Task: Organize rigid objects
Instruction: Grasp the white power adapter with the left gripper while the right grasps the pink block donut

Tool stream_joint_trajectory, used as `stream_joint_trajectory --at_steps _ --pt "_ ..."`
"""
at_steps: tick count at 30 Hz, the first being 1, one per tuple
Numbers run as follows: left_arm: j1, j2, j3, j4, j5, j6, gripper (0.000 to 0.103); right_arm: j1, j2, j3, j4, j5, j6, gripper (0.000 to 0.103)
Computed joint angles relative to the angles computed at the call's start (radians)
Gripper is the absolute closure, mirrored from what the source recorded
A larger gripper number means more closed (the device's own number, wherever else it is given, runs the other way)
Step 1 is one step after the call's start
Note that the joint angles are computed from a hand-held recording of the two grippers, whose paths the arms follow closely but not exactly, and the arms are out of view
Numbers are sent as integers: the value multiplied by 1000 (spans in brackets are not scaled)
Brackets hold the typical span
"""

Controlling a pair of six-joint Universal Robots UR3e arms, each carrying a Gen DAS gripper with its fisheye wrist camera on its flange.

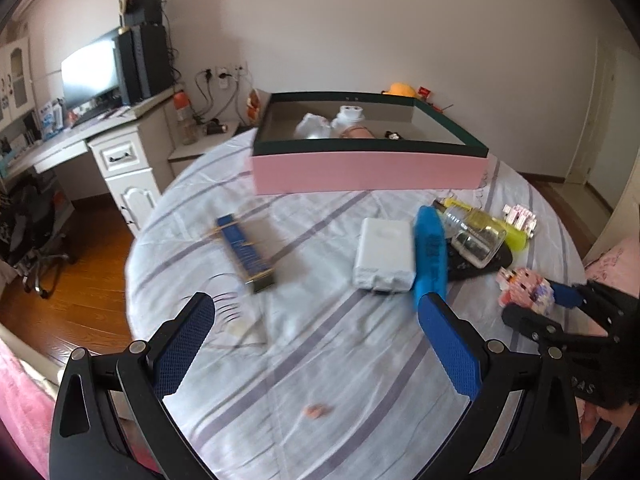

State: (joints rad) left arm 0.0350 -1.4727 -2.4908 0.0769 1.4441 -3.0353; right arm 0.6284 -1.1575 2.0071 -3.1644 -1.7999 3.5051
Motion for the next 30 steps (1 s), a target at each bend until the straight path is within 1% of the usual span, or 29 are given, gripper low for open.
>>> stream_joint_trajectory --at_steps 2,4,5,6,8,10,13,14,15,16,17,18,20,21,23,26,30 --pt "-26 -67 40 24 15 -19 0 -19 -21 31 -13 6 -4 45" --pt "-39 -127 78 44 11 -29 1 -37 -43 66 -28 15 -9 45" --pt "-43 -154 91 62 5 -31 5 -46 -51 81 -37 17 -11 45" --pt "-51 -178 107 72 11 -34 13 -56 -58 89 -38 25 -16 45" --pt "-58 -209 145 44 4 -23 15 -79 -62 107 -61 48 -29 45" --pt "-75 -242 181 36 19 -21 15 -97 -66 123 -79 74 -39 45" --pt "-89 -272 217 23 30 -19 16 -103 -64 117 -75 76 -45 45" --pt "-91 -280 229 14 30 -14 19 -104 -59 111 -72 76 -46 45" --pt "-91 -287 234 12 21 -2 29 -105 -57 108 -70 76 -48 45" --pt "-84 -292 233 9 -12 19 37 -105 -55 104 -68 76 -49 45" --pt "-77 -290 229 2 -42 29 55 -107 -54 103 -67 77 -51 45" --pt "-74 -289 224 -2 -63 32 62 -107 -54 100 -63 76 -51 45" --pt "-86 -287 205 32 -44 31 62 -109 -55 102 -63 75 -53 45" --pt "-81 -274 191 32 -51 42 62 -108 -54 101 -62 73 -52 46" --pt "-65 -237 168 8 -59 47 62 -99 -49 92 -54 58 -50 46" --pt "-33 -164 104 -15 -46 64 62 -74 -47 74 -27 22 -36 46" --pt "38 -61 -11 -30 -61 104 62 -48 -40 43 3 15 -35 46"
